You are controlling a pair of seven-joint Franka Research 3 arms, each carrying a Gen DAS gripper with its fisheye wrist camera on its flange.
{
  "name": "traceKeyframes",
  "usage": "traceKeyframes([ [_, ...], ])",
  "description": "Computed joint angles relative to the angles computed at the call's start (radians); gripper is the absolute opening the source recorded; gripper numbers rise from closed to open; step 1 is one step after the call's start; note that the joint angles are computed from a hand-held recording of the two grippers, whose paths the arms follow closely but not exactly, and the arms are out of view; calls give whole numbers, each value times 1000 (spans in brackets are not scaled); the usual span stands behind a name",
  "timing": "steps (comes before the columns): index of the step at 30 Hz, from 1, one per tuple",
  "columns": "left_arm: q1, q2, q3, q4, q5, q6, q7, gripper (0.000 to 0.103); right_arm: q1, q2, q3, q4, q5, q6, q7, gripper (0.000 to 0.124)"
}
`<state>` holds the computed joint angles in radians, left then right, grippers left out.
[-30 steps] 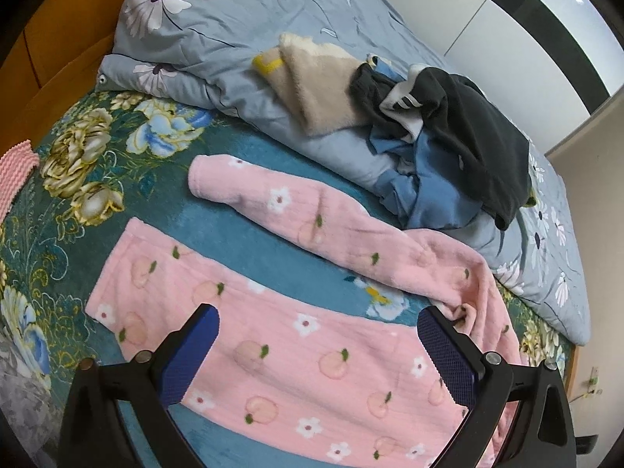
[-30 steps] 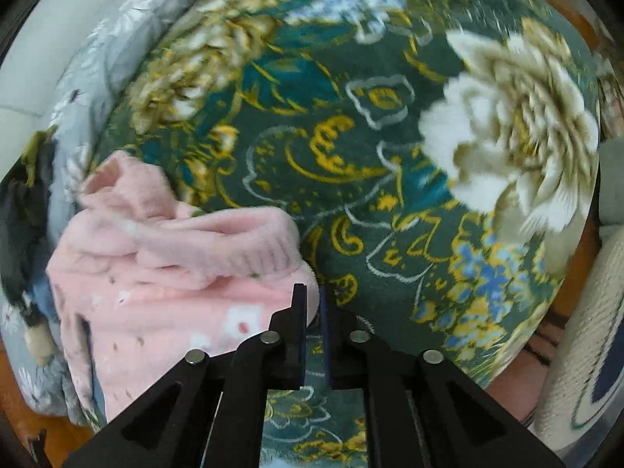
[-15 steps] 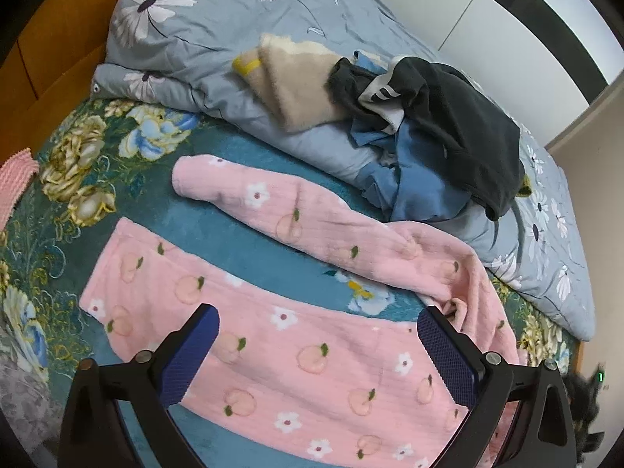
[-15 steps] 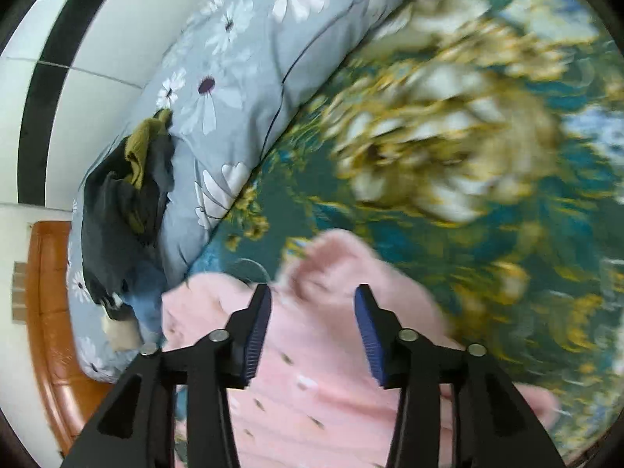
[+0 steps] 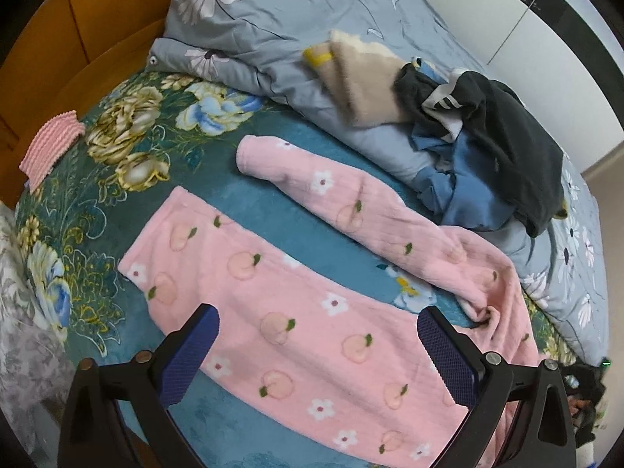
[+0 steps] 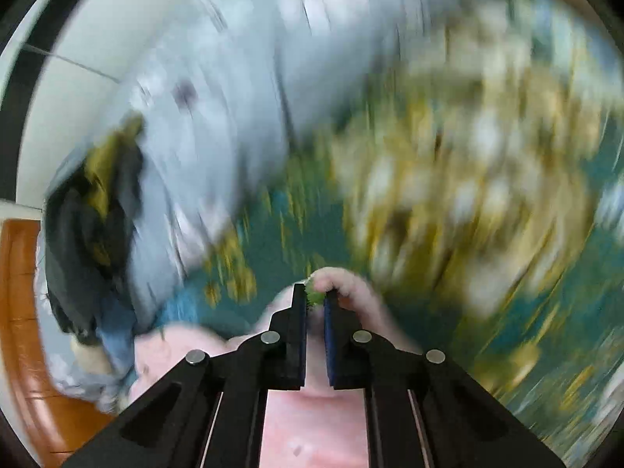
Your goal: Fold clothes
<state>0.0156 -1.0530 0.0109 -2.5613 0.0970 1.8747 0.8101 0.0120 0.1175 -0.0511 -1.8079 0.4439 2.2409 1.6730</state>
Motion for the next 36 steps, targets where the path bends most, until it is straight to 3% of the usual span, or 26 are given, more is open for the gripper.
traceKeyframes([
  [2, -5, 10, -4, 0, 0, 8, 2, 103, -6, 24, -13, 56, -36, 50, 20, 7],
  [7, -16, 39, -5, -3, -10, 29, 6, 103, -29, 141, -19, 188, -60, -42, 88, 7],
  [15, 21, 58, 30, 4, 12, 77, 42, 103, -21, 174, -5, 253, -113, -100, 61, 14],
  [18, 60, 47, 70, -12, 15, 103, 58, 103, -8, 139, -6, 230, -141, -104, 64, 28],
  [23, 143, 77, 164, -28, 12, 159, 122, 103, 46, 9, -4, 115, -279, -37, 110, 48],
  [31, 227, 364, 331, 36, -64, 311, 366, 103, 155, -199, 92, -103, -268, -104, 201, 49],
  [36, 186, 550, 404, 96, -178, 389, 613, 103, 259, -224, 160, -172, -172, -153, 291, 49],
])
